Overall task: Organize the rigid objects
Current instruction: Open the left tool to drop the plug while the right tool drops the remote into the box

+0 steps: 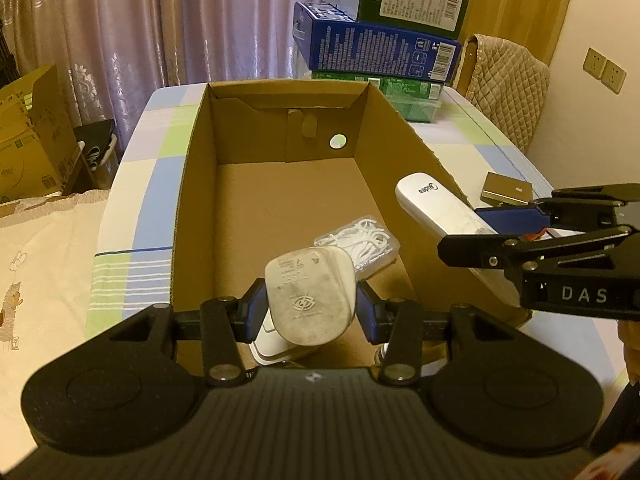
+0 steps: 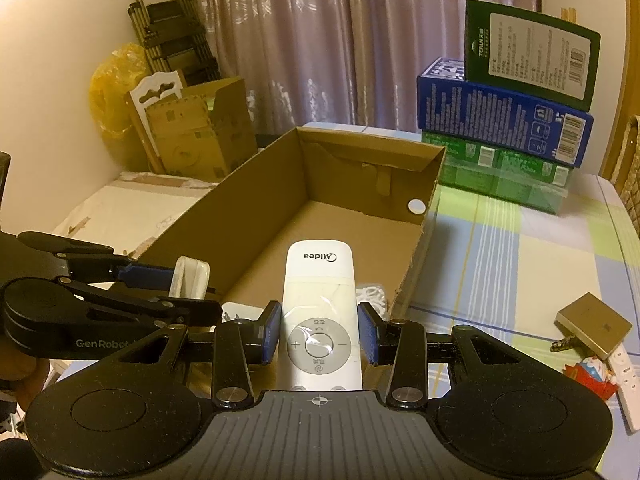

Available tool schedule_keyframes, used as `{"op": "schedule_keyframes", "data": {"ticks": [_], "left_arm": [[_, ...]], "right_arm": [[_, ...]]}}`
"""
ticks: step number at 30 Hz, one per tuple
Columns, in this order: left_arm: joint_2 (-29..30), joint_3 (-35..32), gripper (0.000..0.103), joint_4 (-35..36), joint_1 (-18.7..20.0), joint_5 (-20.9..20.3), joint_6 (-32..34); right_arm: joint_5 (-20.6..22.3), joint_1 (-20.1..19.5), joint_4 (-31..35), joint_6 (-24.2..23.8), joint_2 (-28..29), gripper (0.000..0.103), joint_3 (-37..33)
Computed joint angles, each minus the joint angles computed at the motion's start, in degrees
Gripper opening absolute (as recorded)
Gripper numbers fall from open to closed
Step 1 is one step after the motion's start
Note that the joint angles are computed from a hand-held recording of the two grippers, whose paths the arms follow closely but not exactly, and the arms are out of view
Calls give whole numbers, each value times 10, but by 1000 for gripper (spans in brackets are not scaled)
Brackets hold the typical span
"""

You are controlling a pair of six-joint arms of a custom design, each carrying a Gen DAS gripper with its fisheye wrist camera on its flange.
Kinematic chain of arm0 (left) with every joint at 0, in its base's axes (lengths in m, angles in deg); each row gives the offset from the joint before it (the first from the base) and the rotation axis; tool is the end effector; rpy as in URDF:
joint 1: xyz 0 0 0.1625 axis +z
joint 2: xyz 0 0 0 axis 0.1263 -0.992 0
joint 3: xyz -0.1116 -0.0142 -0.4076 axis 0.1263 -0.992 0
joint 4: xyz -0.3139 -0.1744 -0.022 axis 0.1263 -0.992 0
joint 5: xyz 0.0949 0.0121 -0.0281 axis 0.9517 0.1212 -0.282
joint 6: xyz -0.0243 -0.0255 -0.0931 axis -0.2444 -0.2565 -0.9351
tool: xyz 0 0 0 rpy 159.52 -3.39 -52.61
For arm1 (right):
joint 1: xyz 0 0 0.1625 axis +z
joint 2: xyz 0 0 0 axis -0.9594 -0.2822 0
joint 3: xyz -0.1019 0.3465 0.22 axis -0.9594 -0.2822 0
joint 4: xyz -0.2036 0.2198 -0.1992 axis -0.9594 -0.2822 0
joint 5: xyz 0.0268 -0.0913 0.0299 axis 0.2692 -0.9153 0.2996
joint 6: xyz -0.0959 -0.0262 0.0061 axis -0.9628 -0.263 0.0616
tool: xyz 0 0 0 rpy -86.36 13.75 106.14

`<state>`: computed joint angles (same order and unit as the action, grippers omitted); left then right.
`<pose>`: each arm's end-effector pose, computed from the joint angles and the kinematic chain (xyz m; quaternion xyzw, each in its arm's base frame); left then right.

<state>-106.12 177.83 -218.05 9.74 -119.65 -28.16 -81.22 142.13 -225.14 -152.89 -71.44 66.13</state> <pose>-0.4362 -0.3494 -0.0337 0.1951 0.8860 -0.2992 0.2958 0.0116 -0.3589 0.3725 0.3790 -0.8798 0.2337 0.1668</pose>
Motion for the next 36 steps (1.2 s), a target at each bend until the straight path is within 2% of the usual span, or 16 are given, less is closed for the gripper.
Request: {"op": "schedule_keyframes", "data": {"ticks": [10,13,16,24,36], "left_arm": [[6,-8,42,2,2,-7,5],[9,-17,41,26,0,1,-1],[9,-12,41,8,-2,8,2],[-3,-1,41,14,-6,22,-21],[-4,1,41,11,-9,21,-26]], "right_arm": [[1,-4,2,0,-2,38,1],[3,-5,3,0,-3,38,1],[3,-5,1,0,-2,38,1],[8,-4,-10,10,-2,38,1],[9,-7,-15,9,1,38,4]]}}
